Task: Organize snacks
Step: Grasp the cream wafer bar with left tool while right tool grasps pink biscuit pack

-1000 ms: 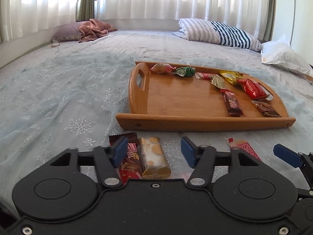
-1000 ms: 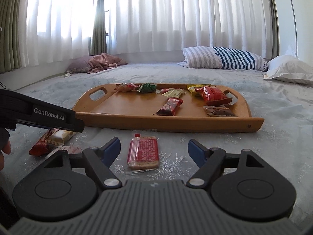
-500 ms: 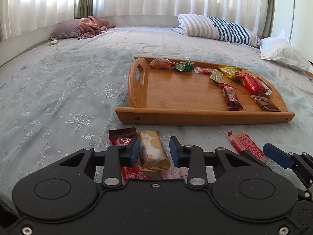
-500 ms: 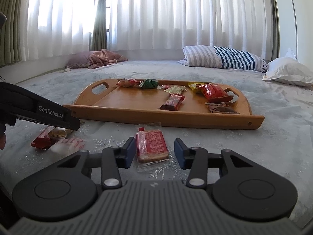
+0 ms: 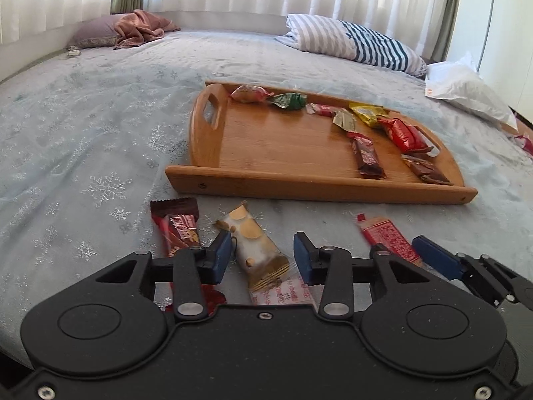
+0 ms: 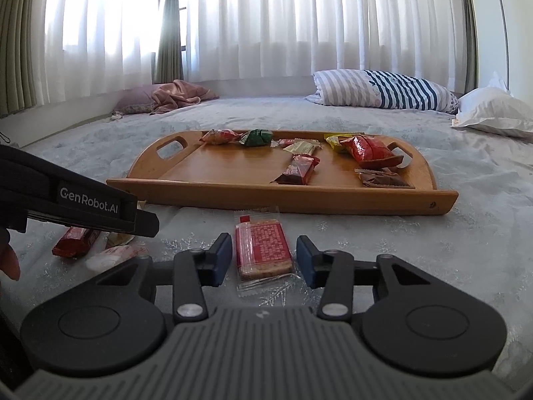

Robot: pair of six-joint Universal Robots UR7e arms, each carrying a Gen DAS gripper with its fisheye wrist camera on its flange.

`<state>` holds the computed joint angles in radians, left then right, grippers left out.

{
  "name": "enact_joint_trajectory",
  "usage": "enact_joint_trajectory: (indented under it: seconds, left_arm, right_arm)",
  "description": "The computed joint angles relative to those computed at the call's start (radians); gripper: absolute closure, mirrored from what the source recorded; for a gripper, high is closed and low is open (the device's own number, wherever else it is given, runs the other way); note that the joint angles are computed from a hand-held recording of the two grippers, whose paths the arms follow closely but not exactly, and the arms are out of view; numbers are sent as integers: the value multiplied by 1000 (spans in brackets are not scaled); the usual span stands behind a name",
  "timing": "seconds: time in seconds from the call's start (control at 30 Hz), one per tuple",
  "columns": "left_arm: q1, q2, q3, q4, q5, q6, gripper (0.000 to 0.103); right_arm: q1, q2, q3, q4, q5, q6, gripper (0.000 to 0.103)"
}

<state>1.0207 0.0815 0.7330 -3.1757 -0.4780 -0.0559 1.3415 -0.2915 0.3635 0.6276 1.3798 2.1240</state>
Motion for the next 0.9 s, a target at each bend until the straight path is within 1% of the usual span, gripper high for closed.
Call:
enact_joint_trajectory:
  seconds: [0.07, 0.13, 0.27, 0.3, 0.37, 0.47, 0.5, 0.57, 0.67, 0.9]
  left_arm:
    - [3, -2, 1, 15, 12, -29, 64]
    - [7, -12, 18, 14, 8, -57, 65]
    - [8, -17, 27, 9, 8, -64, 65]
    - [8, -18, 29, 9, 6, -64, 67]
    - [8, -18, 27, 11, 6, -58, 70]
    - [7, -11, 13, 20, 10, -40, 74]
    - [7, -11, 13, 24, 9, -42, 79]
    - [6, -6, 5, 30, 6, -35, 79]
    - [-1, 11, -20, 35, 7, 12, 79]
    - [-10, 3, -5, 8, -20, 31, 80]
  right_arm:
    - [1, 7, -13, 7, 2, -8, 53]
    - [1, 13, -25, 15, 4, -9, 55]
    - [3, 15, -29, 17, 12, -5, 59]
    - [3, 15, -29, 17, 13, -6, 59]
    - [5, 17, -29, 14, 18, -8, 62]
    - [8, 9, -8, -5, 28, -14, 64]
    - [9, 9, -7, -7, 31, -16, 65]
    - [11, 3, 9, -19, 36, -19, 65]
    - [13, -10, 37, -42, 40, -23, 66]
    - [14, -38, 83, -67, 28, 1, 65]
